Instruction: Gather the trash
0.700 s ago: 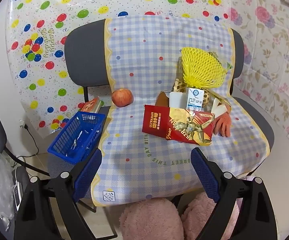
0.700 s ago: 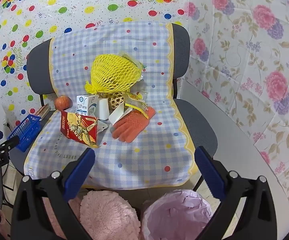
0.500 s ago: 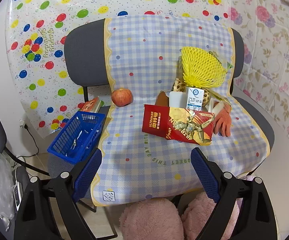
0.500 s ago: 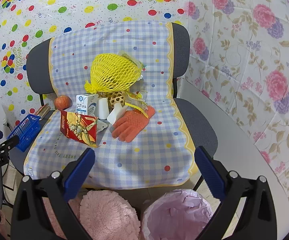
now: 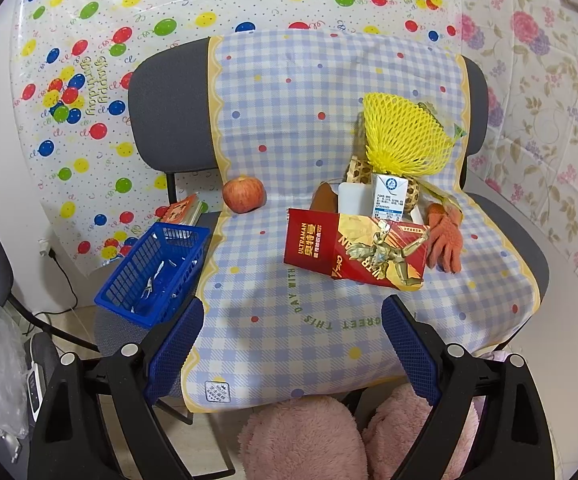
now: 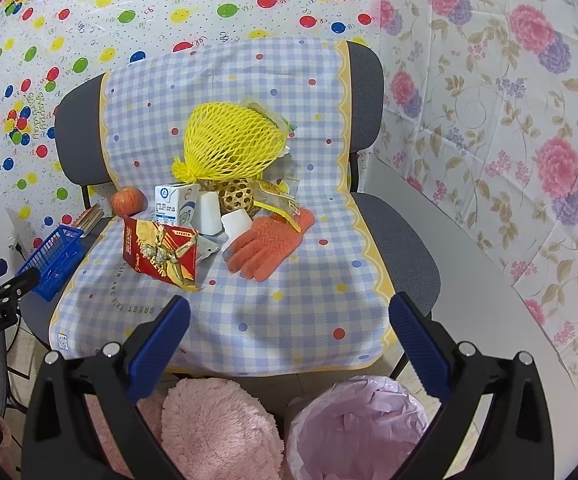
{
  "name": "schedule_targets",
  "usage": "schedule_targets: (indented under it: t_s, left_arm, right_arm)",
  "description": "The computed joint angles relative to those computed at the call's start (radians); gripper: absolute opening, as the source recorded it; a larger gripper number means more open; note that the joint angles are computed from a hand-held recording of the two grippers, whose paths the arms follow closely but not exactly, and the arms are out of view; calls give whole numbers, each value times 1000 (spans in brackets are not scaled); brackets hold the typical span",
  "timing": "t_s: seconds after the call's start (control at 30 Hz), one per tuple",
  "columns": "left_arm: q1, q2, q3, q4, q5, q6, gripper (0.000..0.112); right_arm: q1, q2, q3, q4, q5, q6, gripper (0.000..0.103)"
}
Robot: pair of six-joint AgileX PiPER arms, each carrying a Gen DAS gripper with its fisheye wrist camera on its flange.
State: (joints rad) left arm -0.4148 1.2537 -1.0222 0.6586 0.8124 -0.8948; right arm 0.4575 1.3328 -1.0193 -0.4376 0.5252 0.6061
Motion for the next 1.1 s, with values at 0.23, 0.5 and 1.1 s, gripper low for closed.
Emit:
schedule_targets:
  t_s: [0.23,0.5,1.1]
  left_arm:
    - [-2,0,0,2,2,-3,90]
    - [-2,1,-4,0,5,0,90]
    - [33,-9,-15,22,16,35,90]
  right_arm:
    - [6,2,-1,-12,7,10,97]
    - [26,6,13,-61,-9,73,97]
    - [20,23,86,-312,-202,345,97]
